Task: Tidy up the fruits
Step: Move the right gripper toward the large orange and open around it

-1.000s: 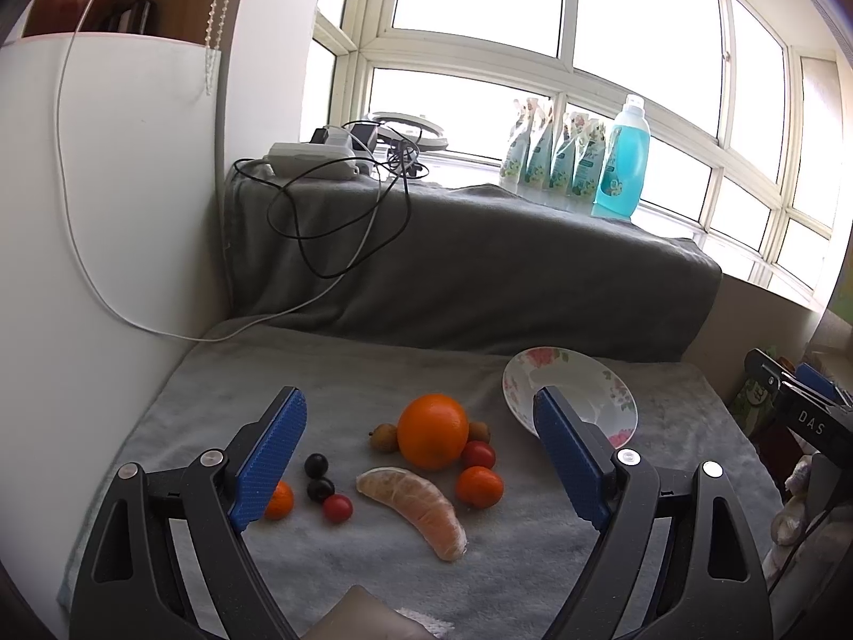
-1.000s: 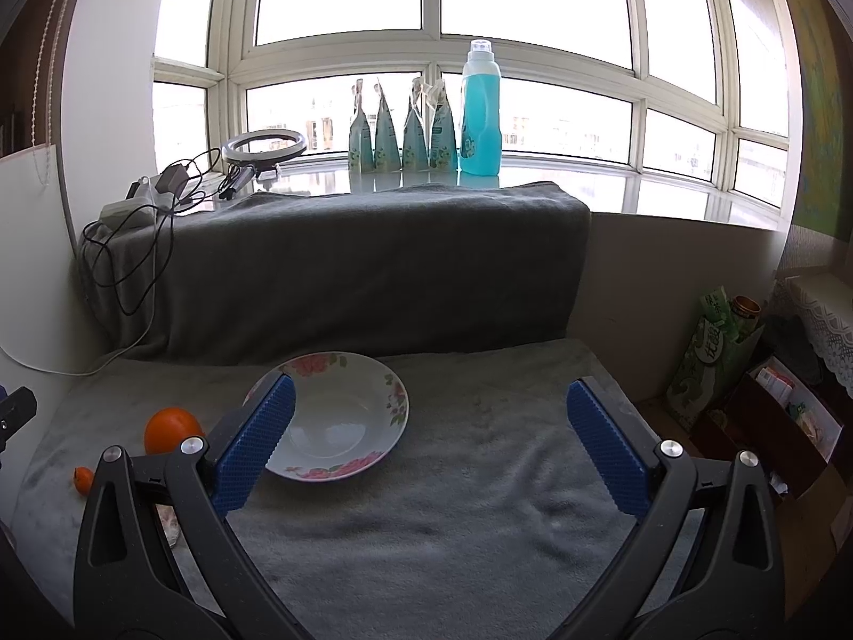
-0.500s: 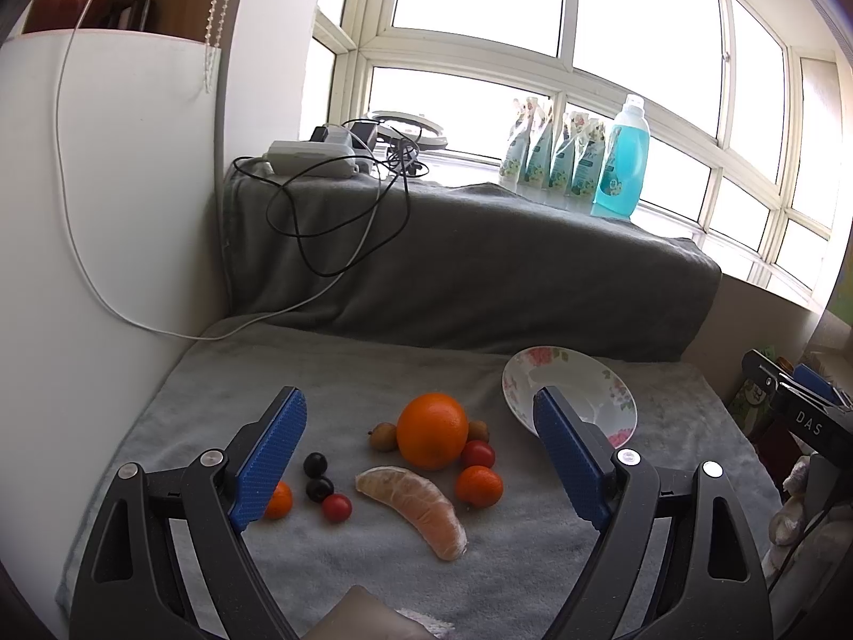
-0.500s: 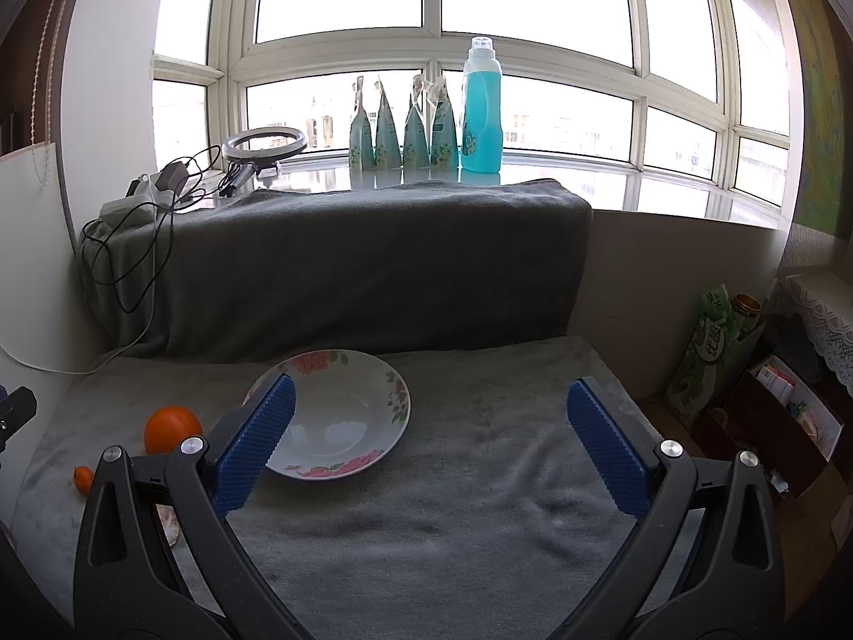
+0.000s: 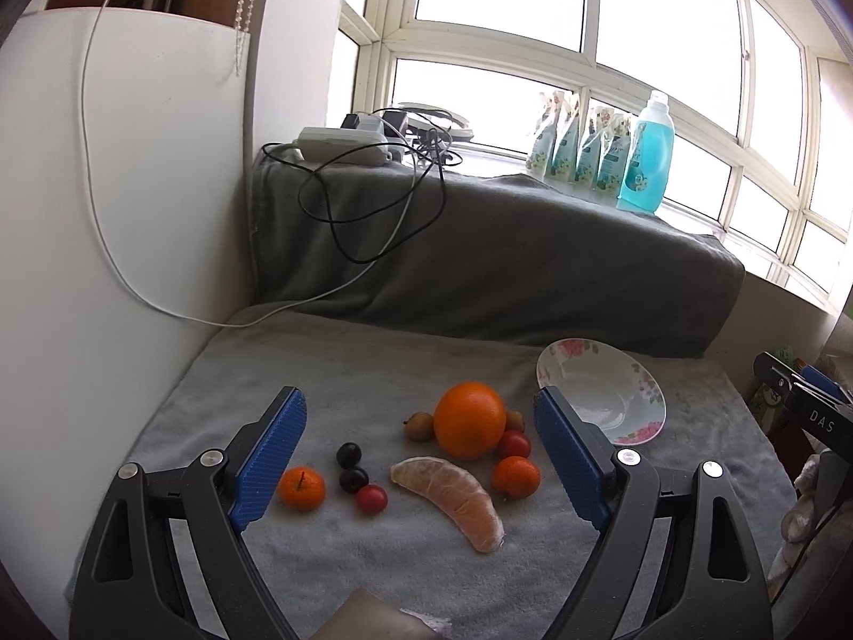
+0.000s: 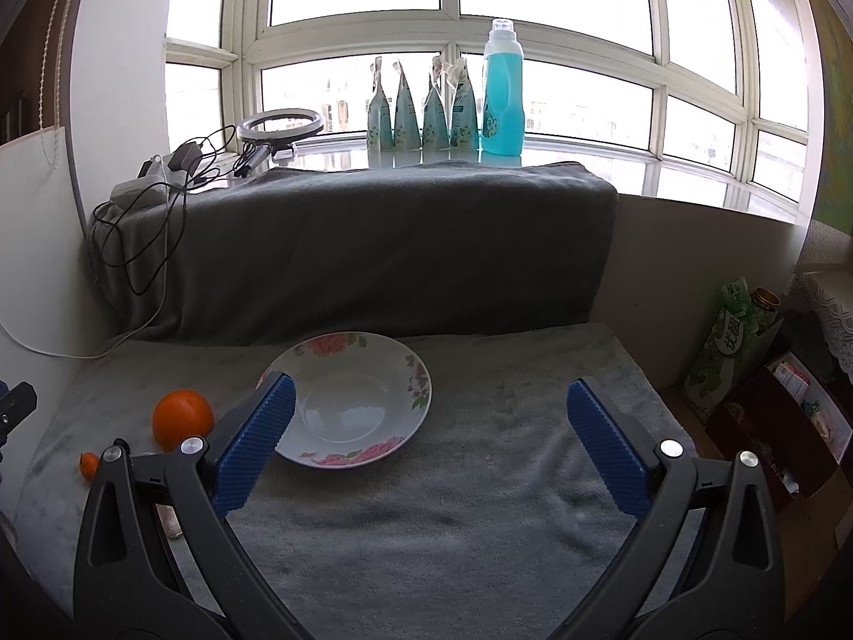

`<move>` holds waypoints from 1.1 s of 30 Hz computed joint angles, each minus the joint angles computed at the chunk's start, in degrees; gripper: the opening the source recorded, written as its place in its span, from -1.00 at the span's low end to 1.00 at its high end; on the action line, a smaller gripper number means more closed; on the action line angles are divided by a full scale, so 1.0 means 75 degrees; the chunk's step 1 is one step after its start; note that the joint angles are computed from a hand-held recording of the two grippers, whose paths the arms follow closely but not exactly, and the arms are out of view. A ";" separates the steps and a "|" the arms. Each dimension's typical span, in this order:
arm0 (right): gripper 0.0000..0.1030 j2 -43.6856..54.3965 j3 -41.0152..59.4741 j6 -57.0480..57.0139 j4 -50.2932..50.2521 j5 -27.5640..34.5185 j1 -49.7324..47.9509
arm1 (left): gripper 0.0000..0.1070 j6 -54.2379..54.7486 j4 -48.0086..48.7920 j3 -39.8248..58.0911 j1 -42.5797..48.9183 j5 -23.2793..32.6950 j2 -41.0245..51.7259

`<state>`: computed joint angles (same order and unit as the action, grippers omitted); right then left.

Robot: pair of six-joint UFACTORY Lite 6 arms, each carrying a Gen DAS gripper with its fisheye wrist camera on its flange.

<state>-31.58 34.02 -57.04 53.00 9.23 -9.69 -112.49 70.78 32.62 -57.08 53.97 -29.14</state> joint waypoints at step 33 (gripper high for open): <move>1.00 0.5855 0.4797 -0.0723 0.0320 0.3703 0.1517 | 0.62 -0.0428 0.0352 -0.1357 0.2262 -0.3324 -0.0143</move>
